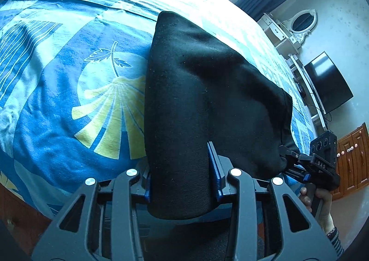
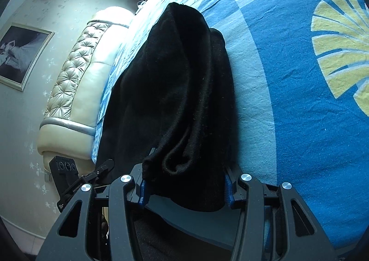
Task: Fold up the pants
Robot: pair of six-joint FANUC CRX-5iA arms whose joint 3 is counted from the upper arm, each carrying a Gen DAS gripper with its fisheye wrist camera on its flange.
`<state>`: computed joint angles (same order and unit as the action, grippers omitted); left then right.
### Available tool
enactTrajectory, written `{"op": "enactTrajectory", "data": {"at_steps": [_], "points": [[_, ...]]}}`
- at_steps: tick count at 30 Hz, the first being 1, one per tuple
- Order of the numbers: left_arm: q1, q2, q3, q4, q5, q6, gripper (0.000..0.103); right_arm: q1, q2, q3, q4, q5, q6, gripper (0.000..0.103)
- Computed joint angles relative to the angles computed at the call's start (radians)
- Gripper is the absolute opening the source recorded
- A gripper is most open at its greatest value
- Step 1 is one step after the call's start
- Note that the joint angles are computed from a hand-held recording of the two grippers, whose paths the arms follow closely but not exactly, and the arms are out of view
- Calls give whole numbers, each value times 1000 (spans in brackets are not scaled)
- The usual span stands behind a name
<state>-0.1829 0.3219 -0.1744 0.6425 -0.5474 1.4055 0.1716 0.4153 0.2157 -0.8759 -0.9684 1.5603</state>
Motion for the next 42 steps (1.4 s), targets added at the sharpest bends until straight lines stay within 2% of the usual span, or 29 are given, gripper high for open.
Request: {"op": "enactTrajectory", "data": {"at_steps": [11,14,16,19,22,23,25,27,28,32,35,39,41,42], "points": [[-1,4,3,-7,2,4,39,-3,-2,-1,-13,3,6,49],[1,2,-9,23,10,-22,43,-6,-6,-5,-23,8,20,51],[2,-5,-51,133,28,-123,46,-9,-12,-6,-23,1,33,57],[2,-24,-136,387,42,-320,49,-16,-23,-1,-5,-17,45,65],[-7,-46,-204,629,62,-480,56,-29,-48,-14,12,18,49,68],[-4,-49,-208,656,71,-500,59,-39,-48,-12,3,27,55,71],[11,-46,-189,642,73,-501,59,-51,-33,11,7,41,44,72],[17,-29,-168,710,57,-579,69,-64,3,59,-13,36,57,73],[27,-10,-143,717,32,-596,70,-67,25,87,-19,33,57,73],[79,116,41,569,-64,-497,74,-79,128,208,-65,6,38,73],[115,240,220,427,-188,-360,74,-71,193,289,-58,-17,17,73],[134,372,430,252,-309,-203,74,-55,248,351,-49,-40,-15,77],[137,420,494,233,-350,-171,74,-52,262,367,-61,-50,3,77],[136,427,498,246,-351,-180,69,-48,267,375,-52,-56,7,73]]}}
